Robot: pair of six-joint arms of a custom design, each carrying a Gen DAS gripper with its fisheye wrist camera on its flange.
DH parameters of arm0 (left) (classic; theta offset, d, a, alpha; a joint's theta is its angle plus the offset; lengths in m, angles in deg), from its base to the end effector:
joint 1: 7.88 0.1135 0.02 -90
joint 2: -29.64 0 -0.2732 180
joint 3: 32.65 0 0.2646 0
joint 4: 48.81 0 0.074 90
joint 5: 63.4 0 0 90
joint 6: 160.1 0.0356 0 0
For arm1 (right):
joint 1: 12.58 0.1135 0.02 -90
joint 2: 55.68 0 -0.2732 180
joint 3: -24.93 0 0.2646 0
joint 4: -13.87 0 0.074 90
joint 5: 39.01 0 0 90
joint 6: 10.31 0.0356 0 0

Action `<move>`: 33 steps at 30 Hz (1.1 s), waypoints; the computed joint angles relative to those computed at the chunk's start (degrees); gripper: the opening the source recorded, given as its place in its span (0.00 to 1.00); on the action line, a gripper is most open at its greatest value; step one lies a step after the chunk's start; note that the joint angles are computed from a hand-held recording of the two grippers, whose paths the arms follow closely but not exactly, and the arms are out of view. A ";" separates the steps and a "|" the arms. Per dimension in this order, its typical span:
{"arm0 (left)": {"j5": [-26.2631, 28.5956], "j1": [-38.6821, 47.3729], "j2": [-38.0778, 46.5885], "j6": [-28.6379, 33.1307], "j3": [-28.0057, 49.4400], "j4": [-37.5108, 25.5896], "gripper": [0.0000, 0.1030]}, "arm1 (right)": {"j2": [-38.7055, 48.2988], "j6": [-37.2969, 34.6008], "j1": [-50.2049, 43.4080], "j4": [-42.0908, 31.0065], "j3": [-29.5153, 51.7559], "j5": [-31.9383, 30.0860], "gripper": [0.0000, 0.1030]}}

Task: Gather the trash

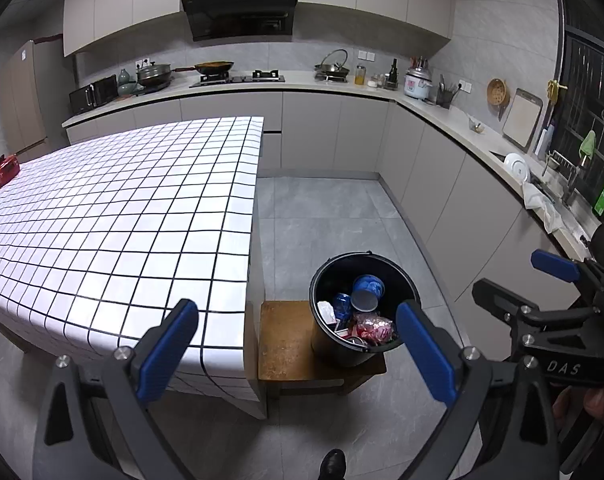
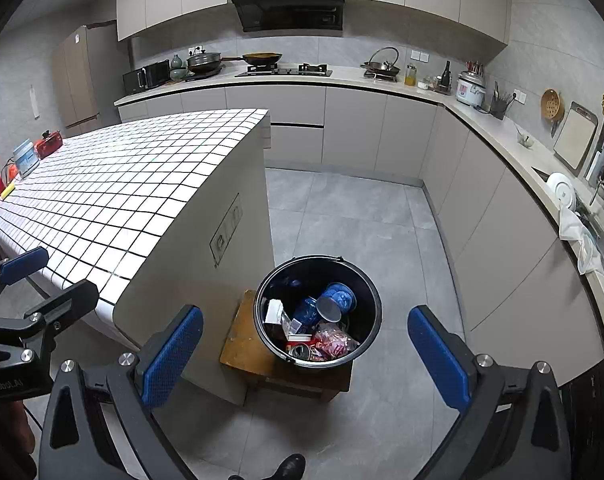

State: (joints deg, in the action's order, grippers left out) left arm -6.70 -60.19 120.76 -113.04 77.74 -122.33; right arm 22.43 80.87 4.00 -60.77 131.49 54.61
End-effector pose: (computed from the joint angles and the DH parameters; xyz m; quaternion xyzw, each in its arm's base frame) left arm 0.2207 -0.2537 0.3898 -0.0132 0.9160 -0.0335 0.3997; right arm 0.2615 0.0755 0.4279 -0.1126 0.9206 0.0286 0.3729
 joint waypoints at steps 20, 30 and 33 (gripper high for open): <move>1.16 1.53 -0.30 1.82 -0.16 0.86 0.97 | 1.01 0.06 0.79 -0.01 1.03 0.80 1.00; 1.30 1.75 -0.38 2.10 -0.18 1.08 0.97 | 1.26 0.08 0.88 0.19 1.22 0.95 1.00; 1.39 1.83 -0.27 2.16 -0.11 1.17 0.97 | 1.32 -0.06 0.73 0.23 1.29 0.83 1.00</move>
State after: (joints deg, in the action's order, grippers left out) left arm -5.32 -58.36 120.49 -110.87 77.63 -121.16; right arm 23.75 80.82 4.73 -60.54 132.78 55.44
